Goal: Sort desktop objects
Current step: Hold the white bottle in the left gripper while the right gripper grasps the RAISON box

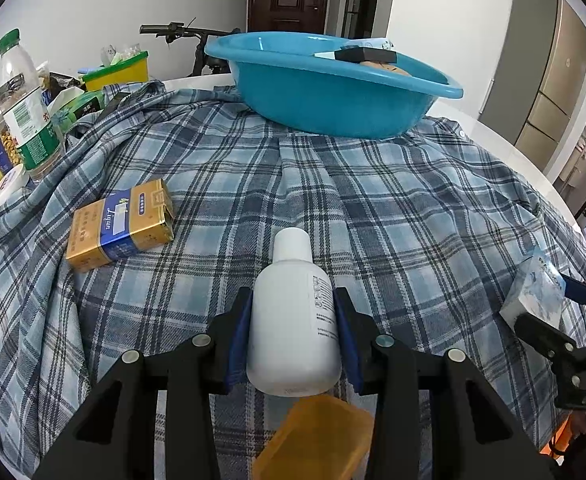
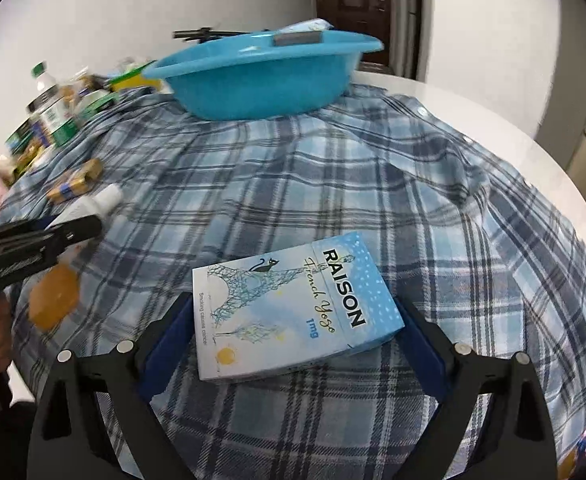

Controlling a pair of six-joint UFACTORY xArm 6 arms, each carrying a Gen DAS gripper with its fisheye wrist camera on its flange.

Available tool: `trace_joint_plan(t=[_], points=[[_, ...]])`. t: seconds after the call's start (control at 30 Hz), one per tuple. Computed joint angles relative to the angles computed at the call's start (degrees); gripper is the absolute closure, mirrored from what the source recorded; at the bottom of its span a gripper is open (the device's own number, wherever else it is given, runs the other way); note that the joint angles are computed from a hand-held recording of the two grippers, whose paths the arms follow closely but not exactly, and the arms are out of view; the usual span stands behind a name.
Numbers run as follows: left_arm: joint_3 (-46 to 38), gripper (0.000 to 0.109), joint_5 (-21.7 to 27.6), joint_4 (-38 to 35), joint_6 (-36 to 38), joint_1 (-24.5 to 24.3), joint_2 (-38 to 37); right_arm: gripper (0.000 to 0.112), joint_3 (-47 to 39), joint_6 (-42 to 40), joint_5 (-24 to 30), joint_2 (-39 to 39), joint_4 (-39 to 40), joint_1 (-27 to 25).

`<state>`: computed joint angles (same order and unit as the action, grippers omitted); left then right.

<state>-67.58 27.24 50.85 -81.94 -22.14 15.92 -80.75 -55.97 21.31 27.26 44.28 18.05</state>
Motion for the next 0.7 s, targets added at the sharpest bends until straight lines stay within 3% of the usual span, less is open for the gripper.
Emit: trace_joint_plan(t=[0.37,0.6,0.7], points=[[0.3,0.067,-0.3,0.0,-0.3,0.0,-0.2,0.017,-0.7,-0.3,3.2,0.5,-1.7,-0.2],[0.3,0.067,-0.3,-0.1,-0.1,0.0,-0.2,0.01,-0.8,-25.5,2.4,0.4,7.1,1.1],[0.3,0.067,-0.4,-0.1,0.0,0.1,-0.2,0.01,-3.2,-25.0,3.8,2.1,4.6,0.7]])
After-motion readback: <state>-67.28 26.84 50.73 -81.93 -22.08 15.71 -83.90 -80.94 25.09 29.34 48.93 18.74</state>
